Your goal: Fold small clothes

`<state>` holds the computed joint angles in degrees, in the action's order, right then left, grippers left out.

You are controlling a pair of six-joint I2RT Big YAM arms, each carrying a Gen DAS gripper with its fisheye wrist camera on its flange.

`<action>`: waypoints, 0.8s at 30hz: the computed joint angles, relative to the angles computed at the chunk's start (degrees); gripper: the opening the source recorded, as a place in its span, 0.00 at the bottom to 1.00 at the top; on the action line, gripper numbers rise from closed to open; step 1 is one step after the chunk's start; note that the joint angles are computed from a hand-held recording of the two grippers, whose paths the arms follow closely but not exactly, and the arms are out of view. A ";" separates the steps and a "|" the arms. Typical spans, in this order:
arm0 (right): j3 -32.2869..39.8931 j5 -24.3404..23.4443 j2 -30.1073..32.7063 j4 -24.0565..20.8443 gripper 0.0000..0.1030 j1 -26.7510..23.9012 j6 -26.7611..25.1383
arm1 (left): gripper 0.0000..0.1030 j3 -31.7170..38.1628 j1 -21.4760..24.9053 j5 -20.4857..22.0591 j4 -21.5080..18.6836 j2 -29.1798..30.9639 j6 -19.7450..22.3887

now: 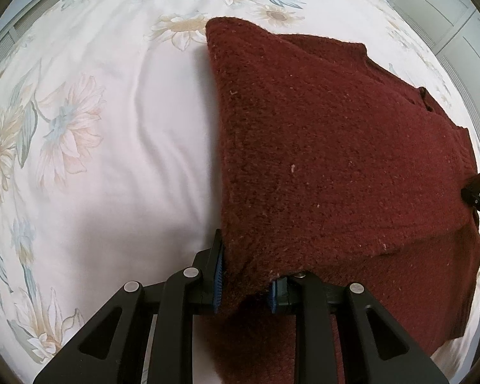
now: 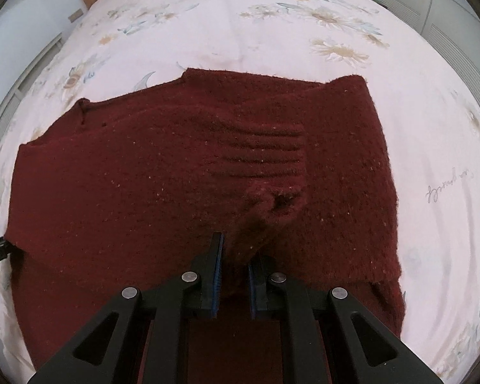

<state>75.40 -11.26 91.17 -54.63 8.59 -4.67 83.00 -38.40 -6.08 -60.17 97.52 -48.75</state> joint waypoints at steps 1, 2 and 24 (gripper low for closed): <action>0.24 -0.25 0.16 -0.29 0.13 -0.12 -0.11 | 0.20 -0.09 0.05 -0.01 0.10 0.01 0.10; 0.32 -0.65 0.08 -0.38 0.16 -0.35 -0.08 | 0.20 -0.07 0.06 -0.06 0.06 0.02 0.10; -3.01 5.22 -9.45 2.05 0.86 -0.36 -7.34 | 0.99 11.64 -4.69 -10.40 -9.53 1.13 -0.21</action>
<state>72.38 -6.05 81.72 -52.57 8.23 -12.02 94.64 -43.09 -16.48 -69.70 98.65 -48.96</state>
